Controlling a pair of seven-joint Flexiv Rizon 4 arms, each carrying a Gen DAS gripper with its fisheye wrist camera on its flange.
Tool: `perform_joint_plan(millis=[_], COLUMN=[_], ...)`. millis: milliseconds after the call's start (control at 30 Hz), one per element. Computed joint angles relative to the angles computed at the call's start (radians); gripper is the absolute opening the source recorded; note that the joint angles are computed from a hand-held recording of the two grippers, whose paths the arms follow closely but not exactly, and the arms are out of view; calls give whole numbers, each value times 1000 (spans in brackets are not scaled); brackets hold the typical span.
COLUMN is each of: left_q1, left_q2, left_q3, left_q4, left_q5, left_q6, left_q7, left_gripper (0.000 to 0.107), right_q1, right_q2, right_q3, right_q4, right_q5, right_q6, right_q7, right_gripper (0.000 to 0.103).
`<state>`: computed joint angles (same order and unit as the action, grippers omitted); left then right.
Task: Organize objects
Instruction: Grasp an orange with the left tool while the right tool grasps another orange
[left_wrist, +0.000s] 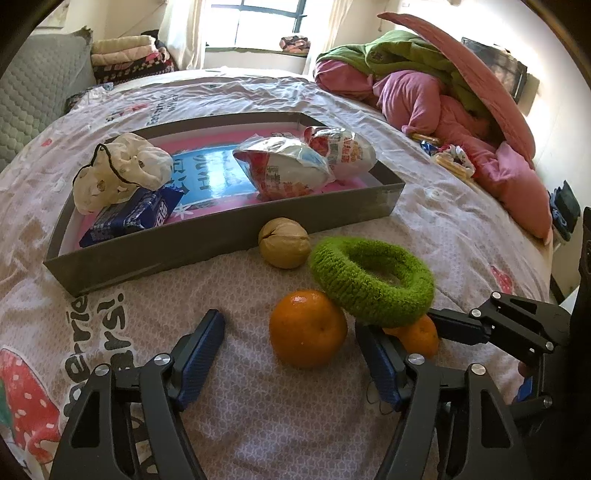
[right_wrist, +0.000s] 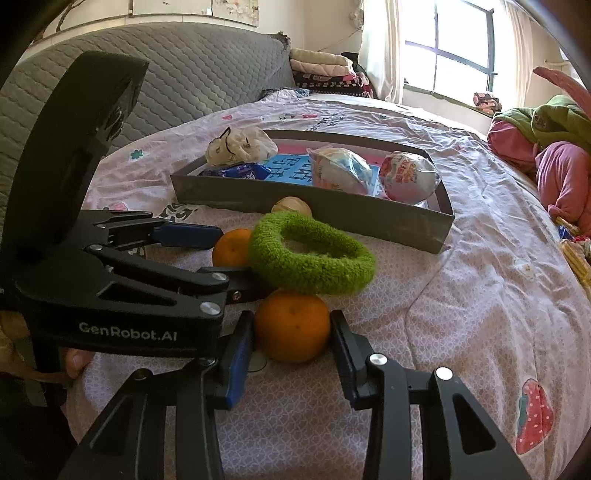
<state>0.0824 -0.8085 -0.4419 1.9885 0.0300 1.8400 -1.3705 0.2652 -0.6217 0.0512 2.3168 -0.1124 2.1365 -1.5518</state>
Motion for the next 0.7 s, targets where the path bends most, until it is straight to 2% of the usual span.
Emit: perform_joint_plan(millis=[300,567,700], left_q1=[-34,-51,-46], left_q2=[7,9,10], left_q3=[34,48,43], left_q4=[-11,-14,-11], left_q5=[-9,-13,-10], left_q6=[-6,-1,-1], left_q7=[7,16,21], left_gripper=[71,54,50], right_q1=[-2,-11,-15], right_q2=[0,4,5], right_q3=[0,2,4], right_q4=[0,1,2], right_q5=[0,-4,-8], right_q6=[0,-5,-5], right_q7=[0,-2,0], right_gripper=[41,41,41])
